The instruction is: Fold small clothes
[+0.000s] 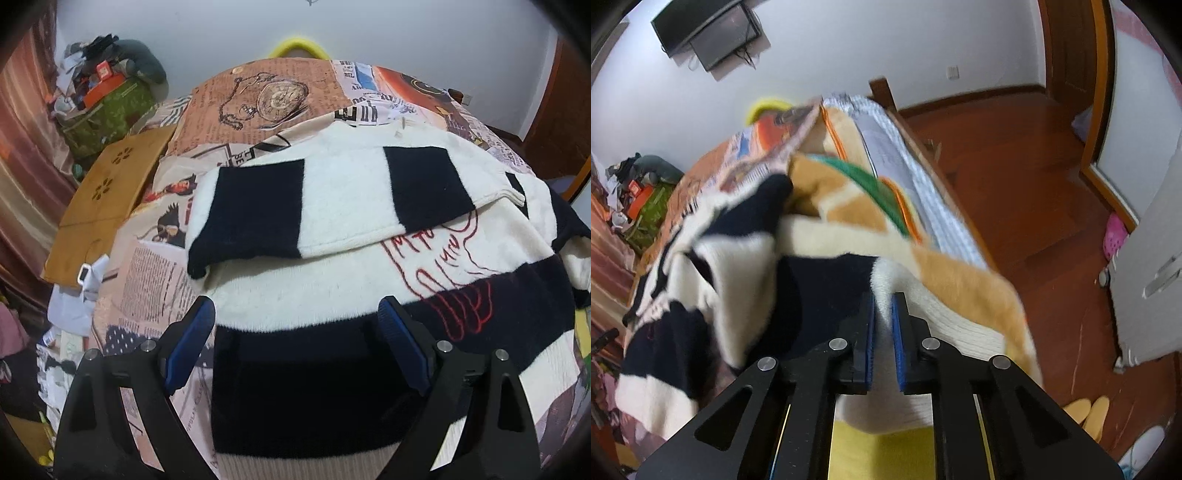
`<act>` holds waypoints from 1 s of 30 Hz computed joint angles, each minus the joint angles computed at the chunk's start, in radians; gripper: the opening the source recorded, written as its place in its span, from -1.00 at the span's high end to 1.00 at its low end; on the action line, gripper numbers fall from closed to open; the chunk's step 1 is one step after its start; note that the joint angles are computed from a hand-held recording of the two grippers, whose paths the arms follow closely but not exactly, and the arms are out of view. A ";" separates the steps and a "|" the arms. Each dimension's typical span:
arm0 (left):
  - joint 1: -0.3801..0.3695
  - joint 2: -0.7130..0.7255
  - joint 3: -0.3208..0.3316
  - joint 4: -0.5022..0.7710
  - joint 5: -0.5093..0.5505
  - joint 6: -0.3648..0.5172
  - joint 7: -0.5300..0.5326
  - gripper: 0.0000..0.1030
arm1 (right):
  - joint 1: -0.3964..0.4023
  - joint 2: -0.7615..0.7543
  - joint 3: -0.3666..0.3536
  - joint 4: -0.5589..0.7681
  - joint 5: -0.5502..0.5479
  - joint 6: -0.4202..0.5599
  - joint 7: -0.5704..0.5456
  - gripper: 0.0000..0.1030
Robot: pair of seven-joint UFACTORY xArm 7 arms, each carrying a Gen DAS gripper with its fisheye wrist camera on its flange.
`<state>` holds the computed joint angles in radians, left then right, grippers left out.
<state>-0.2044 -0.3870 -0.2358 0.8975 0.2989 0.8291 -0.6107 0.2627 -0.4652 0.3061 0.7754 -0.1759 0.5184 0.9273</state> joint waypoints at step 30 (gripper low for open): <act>0.047 -0.032 0.098 -0.067 -0.099 -0.111 0.105 -0.75 | 0.353 0.956 0.055 1.364 -0.373 0.223 -0.328 0.97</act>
<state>-0.1572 -0.4188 -0.1375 0.8302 0.1995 0.7184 -0.5055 0.6161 0.4909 0.3613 2.1392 -0.5484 0.7415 0.5988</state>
